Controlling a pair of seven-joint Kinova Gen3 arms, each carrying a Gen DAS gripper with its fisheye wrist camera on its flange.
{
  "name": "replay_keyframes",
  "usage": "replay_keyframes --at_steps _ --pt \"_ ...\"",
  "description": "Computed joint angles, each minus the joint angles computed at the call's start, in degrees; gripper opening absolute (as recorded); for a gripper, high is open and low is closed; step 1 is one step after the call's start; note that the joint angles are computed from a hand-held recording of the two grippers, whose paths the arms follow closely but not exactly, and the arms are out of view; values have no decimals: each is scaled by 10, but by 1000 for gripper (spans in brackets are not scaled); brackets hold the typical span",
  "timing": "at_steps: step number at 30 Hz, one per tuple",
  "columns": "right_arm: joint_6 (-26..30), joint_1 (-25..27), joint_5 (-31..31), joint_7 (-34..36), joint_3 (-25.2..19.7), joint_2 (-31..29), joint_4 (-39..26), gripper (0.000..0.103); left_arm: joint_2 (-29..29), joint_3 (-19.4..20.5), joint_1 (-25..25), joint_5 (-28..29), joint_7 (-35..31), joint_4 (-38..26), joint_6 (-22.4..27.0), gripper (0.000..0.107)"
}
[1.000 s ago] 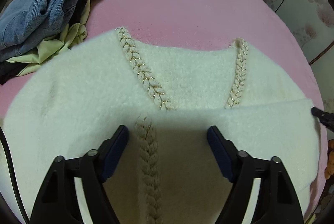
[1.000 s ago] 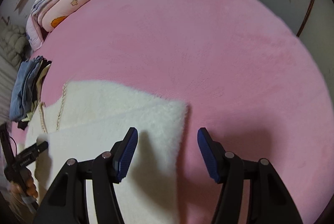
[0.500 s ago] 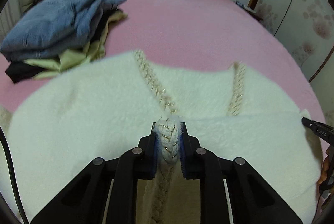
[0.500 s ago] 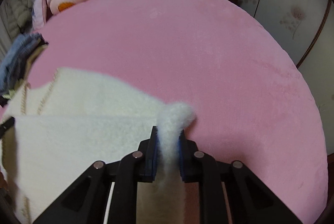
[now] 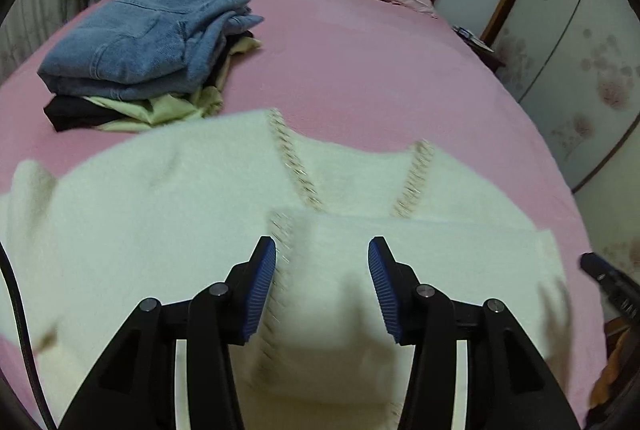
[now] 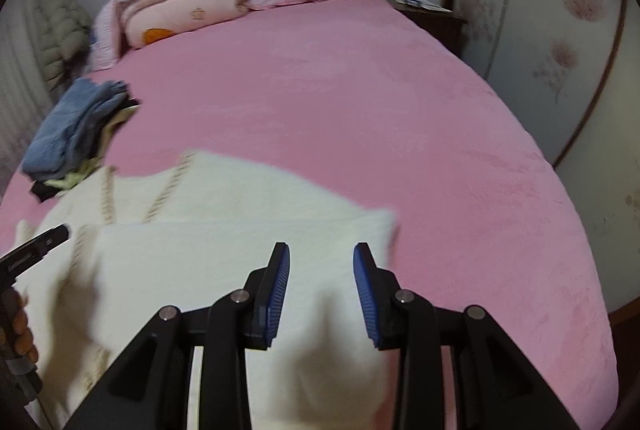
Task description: Fold large clothes
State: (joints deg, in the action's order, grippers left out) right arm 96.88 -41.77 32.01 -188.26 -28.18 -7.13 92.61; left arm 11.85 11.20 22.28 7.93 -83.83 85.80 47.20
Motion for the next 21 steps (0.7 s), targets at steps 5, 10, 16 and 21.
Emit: replay_keyframes --at_steps 5,10,16,21 --pt "-15 -45 3 -39 -15 51 -14 32 -13 4 44 -47 54 33 5 47" --pt "9 -85 -52 -80 12 83 15 23 -8 3 45 -71 55 68 -4 39" --pt "25 -116 -66 -124 18 63 51 7 -11 4 52 -88 64 74 -13 38" --pt "28 -116 -68 -125 29 75 37 11 -2 6 47 -86 57 54 6 39"
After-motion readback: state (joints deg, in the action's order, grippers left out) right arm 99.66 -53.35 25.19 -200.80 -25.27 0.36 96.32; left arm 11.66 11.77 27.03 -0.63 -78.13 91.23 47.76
